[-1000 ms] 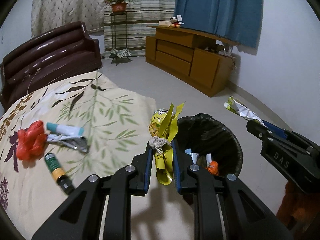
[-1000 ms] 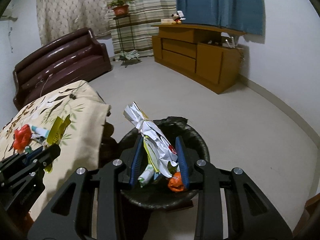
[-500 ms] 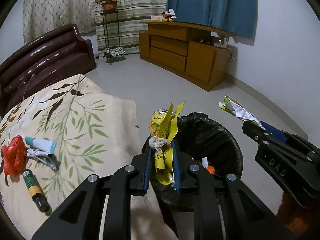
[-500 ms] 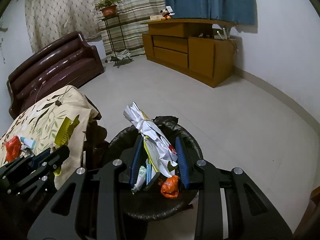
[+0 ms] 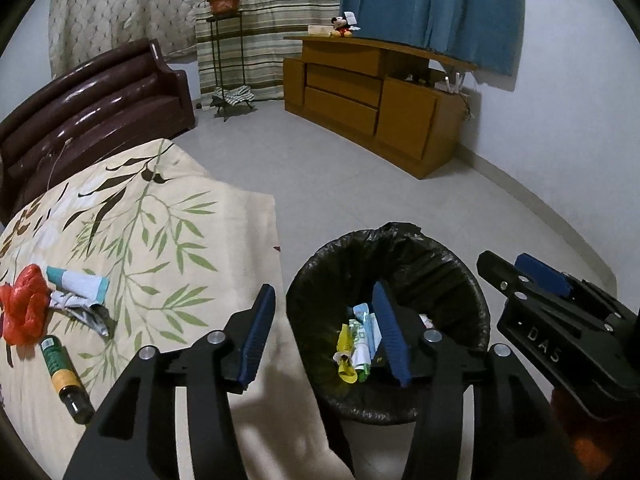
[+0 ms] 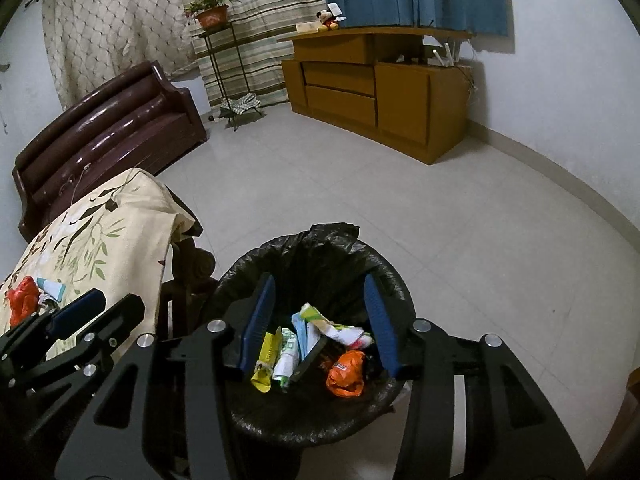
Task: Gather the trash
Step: 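Open the right tool over the bin while the left tool releases the yellow wrapper, then move both open tools back toward the bed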
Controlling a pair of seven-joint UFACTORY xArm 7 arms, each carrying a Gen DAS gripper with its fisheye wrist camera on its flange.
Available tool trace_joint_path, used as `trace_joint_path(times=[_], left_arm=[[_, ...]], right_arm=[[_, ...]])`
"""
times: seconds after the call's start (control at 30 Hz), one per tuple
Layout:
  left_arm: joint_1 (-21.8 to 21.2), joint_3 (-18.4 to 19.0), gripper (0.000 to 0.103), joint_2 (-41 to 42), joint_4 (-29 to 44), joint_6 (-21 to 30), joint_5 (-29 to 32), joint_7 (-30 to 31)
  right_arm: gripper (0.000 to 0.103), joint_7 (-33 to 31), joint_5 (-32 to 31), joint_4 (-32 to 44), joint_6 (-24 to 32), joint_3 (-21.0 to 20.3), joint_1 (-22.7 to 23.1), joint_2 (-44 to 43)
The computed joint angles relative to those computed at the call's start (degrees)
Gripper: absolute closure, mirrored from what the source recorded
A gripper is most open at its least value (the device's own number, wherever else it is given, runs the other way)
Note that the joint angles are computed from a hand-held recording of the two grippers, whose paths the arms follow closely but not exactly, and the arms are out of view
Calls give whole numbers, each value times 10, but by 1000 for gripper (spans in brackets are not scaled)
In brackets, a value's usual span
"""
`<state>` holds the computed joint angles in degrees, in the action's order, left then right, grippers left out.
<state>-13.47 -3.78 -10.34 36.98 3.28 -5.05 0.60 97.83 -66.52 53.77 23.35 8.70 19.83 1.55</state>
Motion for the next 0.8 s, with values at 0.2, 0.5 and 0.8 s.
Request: trace_joint_path(times=[0.2,0.5,0.8], left_arm=[[20,-3,48,-33,-22,5,13,-21],[60,-7,48,-86,-64,18,45,-53],[112,2,48,-132,-99,35,66,-73]], right_arm=[[54,-1,3,-2,1,8,9,-8],[52,-28,21,5,8,28,31,-11],[46,-54,43,15,18,39,54,-9]])
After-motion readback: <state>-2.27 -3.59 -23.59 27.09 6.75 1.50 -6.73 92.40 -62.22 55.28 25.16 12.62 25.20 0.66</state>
